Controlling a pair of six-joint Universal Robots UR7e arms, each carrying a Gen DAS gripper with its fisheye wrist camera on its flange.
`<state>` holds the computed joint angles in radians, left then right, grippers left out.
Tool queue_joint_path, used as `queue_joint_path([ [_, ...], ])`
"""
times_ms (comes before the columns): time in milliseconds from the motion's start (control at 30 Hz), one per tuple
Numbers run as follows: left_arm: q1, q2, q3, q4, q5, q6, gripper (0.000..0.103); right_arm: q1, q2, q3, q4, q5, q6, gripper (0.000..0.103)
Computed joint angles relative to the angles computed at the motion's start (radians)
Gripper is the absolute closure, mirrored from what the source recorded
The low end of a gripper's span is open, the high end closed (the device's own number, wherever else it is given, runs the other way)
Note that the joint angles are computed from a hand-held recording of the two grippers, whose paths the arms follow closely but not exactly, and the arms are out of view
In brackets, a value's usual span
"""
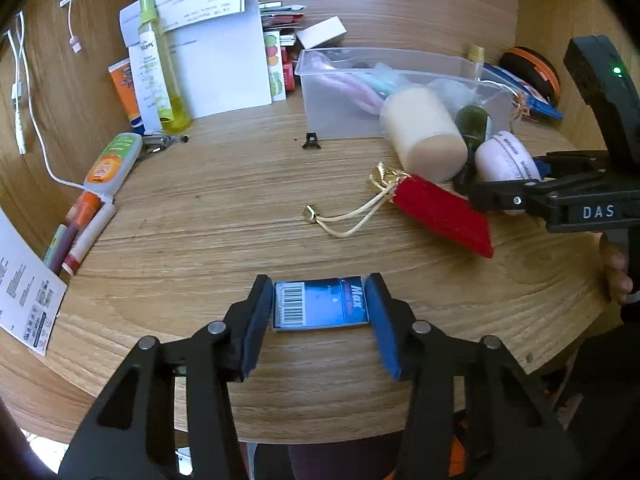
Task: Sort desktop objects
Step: 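Grasp the pink round lid with the right tool while the left tool grasps the blue Max card pack, then carry the pink lid over the clear box with the right tool while the left tool carries the card pack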
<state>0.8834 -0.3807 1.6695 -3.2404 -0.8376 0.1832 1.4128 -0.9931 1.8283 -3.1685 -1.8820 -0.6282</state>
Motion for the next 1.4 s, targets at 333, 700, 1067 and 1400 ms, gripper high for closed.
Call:
queue_joint_path([
  [333, 0.021, -0.037, 0.017, -0.027, -0.049, -0.093, 0.056, 0.009, -0.034, 0.035, -0.053, 0.023, -0.023, 0.04],
  [700, 0.006, -0.038, -0.021, -0.072, -0.056, -0.066, 0.056, 0.005, -0.086, 0.06, -0.101, 0.069, -0.016, 0.04],
  [1067, -0.007, -0.015, -0.141, -0.06, -0.114, -0.003, 0.056, 0.015, -0.128, 0.043, -0.115, 0.086, -0.053, 0.04],
  [1400, 0.004, 0.043, -0.332, 0.029, -0.163, 0.003, 0.056, 0.01, -0.118, -0.033, -0.103, 0.119, -0.075, 0.04],
])
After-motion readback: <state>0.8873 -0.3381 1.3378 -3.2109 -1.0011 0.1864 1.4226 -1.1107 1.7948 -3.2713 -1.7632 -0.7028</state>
